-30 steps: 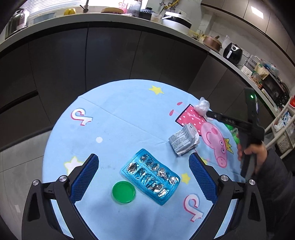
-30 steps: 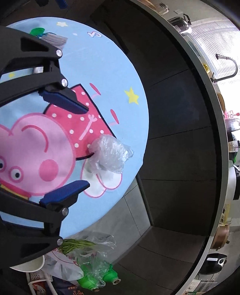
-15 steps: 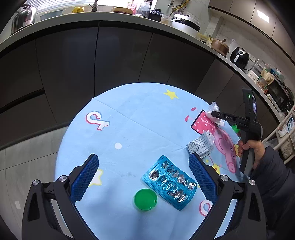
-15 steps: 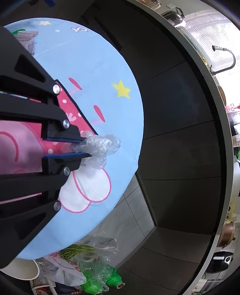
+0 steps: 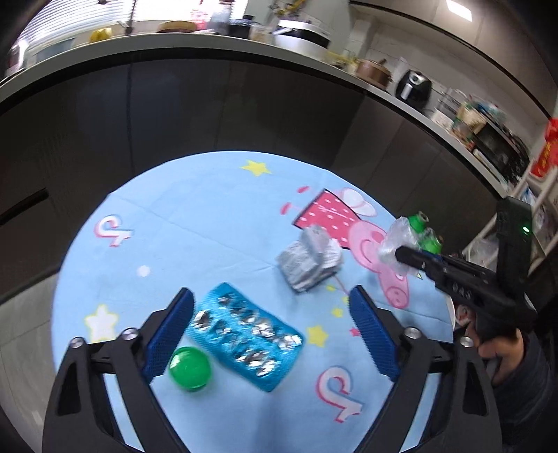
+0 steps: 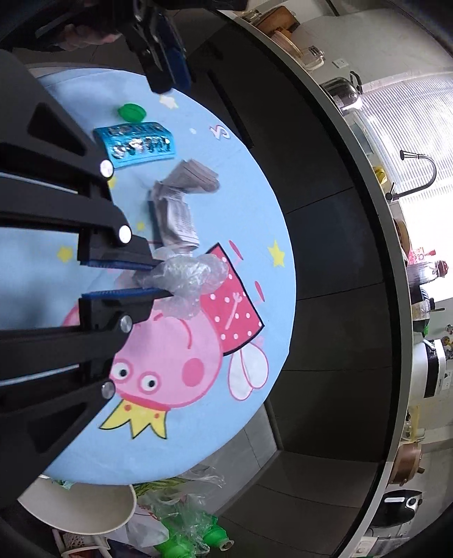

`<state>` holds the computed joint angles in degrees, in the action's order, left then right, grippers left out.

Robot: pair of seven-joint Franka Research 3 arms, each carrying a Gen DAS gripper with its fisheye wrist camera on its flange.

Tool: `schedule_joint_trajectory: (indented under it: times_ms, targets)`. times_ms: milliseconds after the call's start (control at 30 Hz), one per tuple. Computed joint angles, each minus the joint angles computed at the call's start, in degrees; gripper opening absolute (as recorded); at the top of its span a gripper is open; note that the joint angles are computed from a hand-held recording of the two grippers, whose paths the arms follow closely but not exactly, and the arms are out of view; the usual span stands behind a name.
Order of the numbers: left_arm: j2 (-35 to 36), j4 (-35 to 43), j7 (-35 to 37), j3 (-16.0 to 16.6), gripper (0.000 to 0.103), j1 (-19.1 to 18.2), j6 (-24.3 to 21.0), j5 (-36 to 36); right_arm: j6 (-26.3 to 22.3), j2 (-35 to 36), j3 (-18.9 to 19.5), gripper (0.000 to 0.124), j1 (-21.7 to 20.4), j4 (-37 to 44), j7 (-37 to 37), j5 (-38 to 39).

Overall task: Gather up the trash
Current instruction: 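Grasp the clear plastic bag with the right tool while the left tool grasps the receipt paper, then carry the plastic bag and receipt paper over the white bin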

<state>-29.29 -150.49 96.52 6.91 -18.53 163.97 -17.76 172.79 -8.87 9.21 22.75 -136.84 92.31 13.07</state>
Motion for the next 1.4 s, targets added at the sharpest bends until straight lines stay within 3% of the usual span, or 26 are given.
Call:
schedule_joint_trajectory:
  times_ms: [233,433,600,633,667,767,967,1200,1400]
  targets:
    - [11.1,8.3,-0.4,-3.5,0.055,-0.1,-1.3,-0.2,1.1,-5.5,1.0,0.014,0.3,-6.1,2.0,0.5]
    - [17.3,13.4,-1.0,-7.4,0.041,4.0,-4.7,-2.2,1.7,-6.2,-1.3,0.014,2.2,-7.4,-0.5,3.9]
    - [18.3,14.1,-1.8,-9.5,0.039,6.1,-4.8,-3.1,1.6,-6.4,-2.1,0.014,2.7,-7.5,-2.1,6.2]
    - [18.5,14.4,-2.1,-9.7,0.033,6.6,-5.2,-3.1,1.6,-6.5,-2.2,0.014,2.8,-7.6,-2.3,6.6]
    - [18.8,14.7,-2.1,-9.9,0.02,6.9,-5.7,-3.0,1.8,-6.6,-2.2,0.014,3.0,-7.6,-2.5,7.1]
    - [18.2,14.7,-2.4,-10.2,0.005,7.7,-6.8,-3.6,1.9,-7.4,-2.1,0.013,3.2,-8.0,-2.7,7.8]
    - [12.6,11.3,-1.1,-9.7,0.002,6.5,-6.3,-4.9,2.5,-10.7,-2.1,0.012,4.1,-9.9,-2.9,9.2]
    - [6.2,8.3,-1.3,-8.7,0.002,2.0,-5.6,-3.5,3.4,-16.4,-1.2,0.012,3.6,-13.4,-1.3,9.3]
    - [4.0,8.4,-3.3,-10.0,0.002,-0.8,-4.9,0.4,3.9,-22.6,-0.4,0.012,1.7,-17.6,1.8,8.8]
